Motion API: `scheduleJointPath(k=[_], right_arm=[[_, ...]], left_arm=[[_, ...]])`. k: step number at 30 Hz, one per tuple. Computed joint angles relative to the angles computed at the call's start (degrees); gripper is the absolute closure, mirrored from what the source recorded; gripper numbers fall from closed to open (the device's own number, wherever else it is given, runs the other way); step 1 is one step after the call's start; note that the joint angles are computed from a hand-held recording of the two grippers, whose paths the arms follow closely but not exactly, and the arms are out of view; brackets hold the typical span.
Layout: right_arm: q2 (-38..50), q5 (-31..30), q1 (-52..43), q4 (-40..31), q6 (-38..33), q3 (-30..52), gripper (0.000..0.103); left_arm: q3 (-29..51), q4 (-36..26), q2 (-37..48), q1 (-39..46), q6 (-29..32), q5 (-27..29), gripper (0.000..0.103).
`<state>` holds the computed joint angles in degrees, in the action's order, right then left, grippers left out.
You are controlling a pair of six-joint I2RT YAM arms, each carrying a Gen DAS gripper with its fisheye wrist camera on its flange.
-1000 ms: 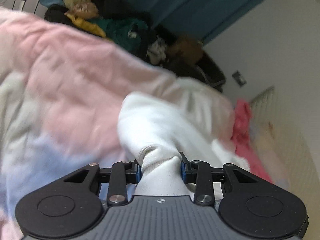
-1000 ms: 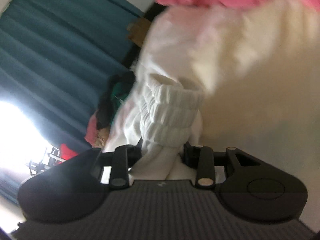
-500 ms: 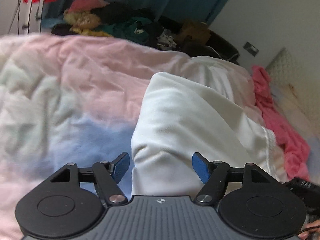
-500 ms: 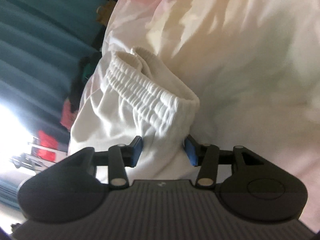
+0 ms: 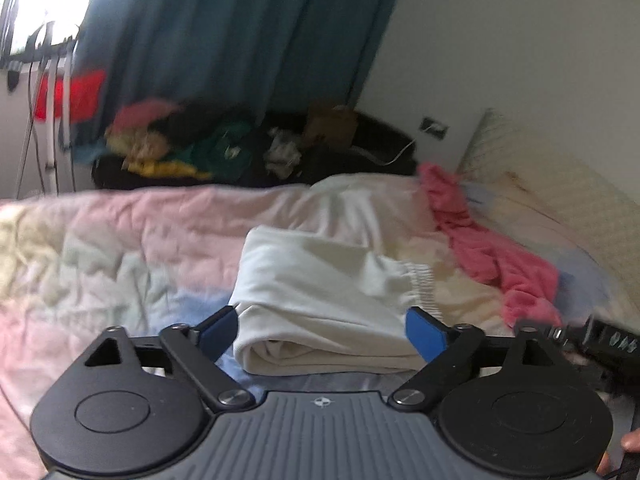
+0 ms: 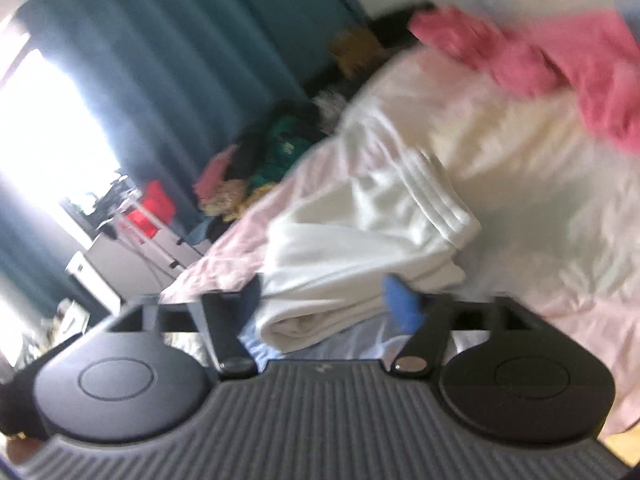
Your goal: Fold clothes
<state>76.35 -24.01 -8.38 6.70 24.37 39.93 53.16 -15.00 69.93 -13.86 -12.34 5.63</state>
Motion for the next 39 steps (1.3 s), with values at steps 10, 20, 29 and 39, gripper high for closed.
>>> scheduleJointPath(k=[10,20,29,39], right_arm=[[-26.58,11.32,8.36,-4.43,-4.93,-12.3,0.01],[-33.47,29.92,22.65,5.73,-7.49,-25.78,0.01],[-22.71,37.33,29.84,15.64,-10.46,-27.46,0.01],[-17.68,39.79,30.38,19.73,-7.8,-28.01,0.01]], left_arm=[[-9.26,-8.44,-25.19,-13.42,0.32,-15.58,0.0],[-18.86,-8.65,-37.1,-20.04,-0.6,-25.77,0.0],[-26.15,-3.29,-38.9,-15.55,2.45,-23.69,0.0],[-28.38,-1.3,-39.05,-14.54,3.24,-24.15,0.0]])
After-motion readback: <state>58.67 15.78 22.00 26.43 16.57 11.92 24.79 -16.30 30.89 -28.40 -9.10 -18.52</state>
